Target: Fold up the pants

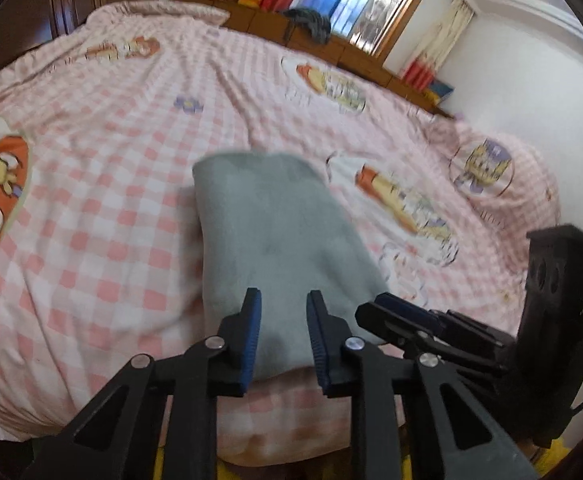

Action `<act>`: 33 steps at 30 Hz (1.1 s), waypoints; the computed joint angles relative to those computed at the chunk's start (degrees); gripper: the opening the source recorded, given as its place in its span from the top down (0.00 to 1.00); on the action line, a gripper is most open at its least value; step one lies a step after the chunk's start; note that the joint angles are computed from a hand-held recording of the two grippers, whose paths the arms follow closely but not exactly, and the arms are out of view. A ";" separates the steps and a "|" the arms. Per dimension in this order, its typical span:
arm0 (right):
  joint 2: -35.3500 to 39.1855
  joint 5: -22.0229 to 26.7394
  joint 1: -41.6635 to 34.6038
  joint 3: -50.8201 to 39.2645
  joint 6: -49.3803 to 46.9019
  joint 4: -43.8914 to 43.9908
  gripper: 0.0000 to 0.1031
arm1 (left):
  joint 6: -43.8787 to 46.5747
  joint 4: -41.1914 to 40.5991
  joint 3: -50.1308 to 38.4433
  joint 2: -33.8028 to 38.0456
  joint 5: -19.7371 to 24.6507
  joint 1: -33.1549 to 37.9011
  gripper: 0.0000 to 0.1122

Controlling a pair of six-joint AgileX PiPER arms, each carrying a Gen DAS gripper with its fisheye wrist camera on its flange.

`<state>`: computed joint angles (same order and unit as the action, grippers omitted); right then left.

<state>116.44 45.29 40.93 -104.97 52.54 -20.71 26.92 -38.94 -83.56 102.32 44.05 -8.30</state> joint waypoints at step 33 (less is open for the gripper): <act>-5.60 6.65 2.20 10.19 5.10 0.82 0.56 | -33.46 33.71 10.96 -5.38 -5.88 -10.43 0.31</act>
<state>110.84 51.94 43.13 -94.78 57.64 -19.89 -6.54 -5.24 -72.59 96.94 38.17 -18.73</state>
